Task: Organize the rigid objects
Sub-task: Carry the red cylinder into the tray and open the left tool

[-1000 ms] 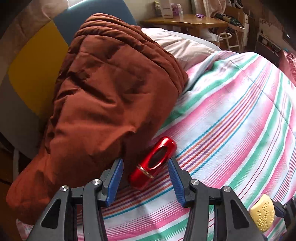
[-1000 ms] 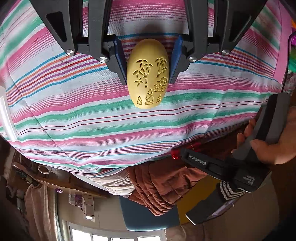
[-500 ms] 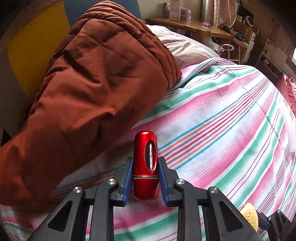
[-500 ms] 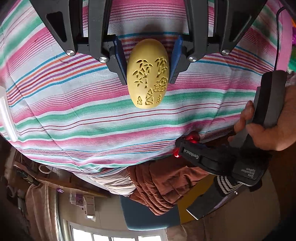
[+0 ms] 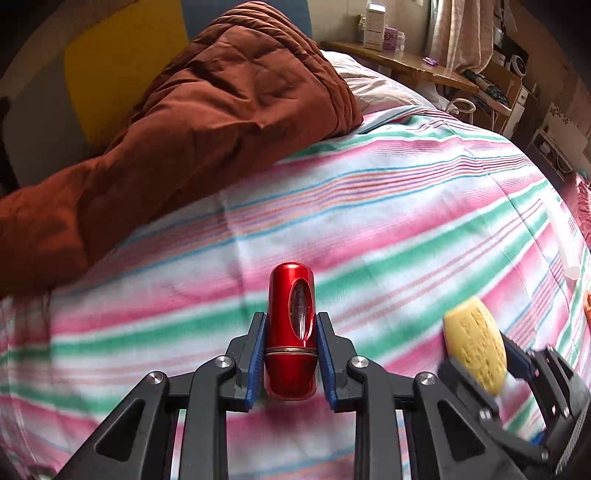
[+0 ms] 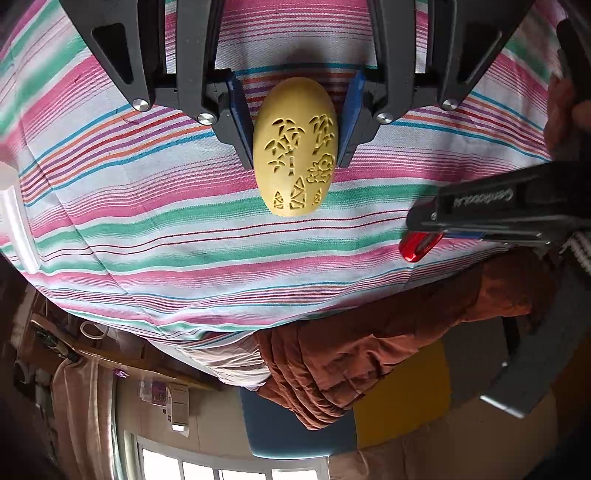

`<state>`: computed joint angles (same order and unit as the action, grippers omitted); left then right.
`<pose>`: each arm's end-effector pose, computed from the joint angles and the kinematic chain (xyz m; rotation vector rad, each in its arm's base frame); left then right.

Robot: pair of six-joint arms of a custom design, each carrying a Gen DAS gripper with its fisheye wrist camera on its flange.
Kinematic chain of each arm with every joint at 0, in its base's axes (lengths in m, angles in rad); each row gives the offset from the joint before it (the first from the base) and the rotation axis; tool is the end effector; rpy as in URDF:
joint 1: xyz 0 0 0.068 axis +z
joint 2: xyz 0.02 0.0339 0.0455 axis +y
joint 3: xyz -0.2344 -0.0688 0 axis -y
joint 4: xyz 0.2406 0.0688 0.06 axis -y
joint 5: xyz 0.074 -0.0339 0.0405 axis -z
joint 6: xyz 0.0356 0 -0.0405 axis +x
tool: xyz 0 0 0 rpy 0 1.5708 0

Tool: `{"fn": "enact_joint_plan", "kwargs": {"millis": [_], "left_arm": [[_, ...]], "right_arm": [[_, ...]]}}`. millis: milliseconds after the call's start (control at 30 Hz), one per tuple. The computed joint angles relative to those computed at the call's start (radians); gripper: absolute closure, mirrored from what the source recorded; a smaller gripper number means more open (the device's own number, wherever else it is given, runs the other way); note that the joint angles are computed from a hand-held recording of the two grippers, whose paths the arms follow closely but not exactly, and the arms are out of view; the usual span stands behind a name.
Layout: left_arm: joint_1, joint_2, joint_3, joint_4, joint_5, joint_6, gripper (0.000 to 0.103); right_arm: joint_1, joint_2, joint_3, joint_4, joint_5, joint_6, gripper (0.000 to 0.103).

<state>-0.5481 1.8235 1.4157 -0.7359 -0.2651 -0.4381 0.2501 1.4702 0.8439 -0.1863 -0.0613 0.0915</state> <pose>0.3191 -0.1839 0.2015 0.0690 2.6429 0.0391 0.2919 0.0768 0.1748 -0.2188 2.3843 0.2344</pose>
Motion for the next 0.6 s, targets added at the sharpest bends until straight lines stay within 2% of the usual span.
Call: {"fn": "enact_joint_plan", "kwargs": {"millis": [133,233,267,433,600], "left_arm": [[-0.053,-0.130,-0.117,-0.008,-0.053,-0.071,0.077],[-0.092,-0.188,-0.141,-0.049,-0.096,-0.109,0.077],[-0.078,-0.216,-0.169,-0.039,-0.093,-0.092,0.077],[-0.120,-0.286,-0.229,-0.029,-0.049,-0.215,0.077],[-0.190,-0.531,-0.421,-0.017,-0.018,-0.374,0.077]], "right_arm": [[0.009,-0.001,0.002,-0.004,0.018,-0.004,0.059],[0.011,-0.001,0.002,-0.004,0.021,-0.004,0.059],[0.013,-0.001,0.002,-0.005,0.027,-0.006,0.059],[0.039,0.001,0.007,-0.012,0.078,-0.014,0.059],[0.048,0.004,0.010,-0.016,0.096,-0.018,0.059]]}}
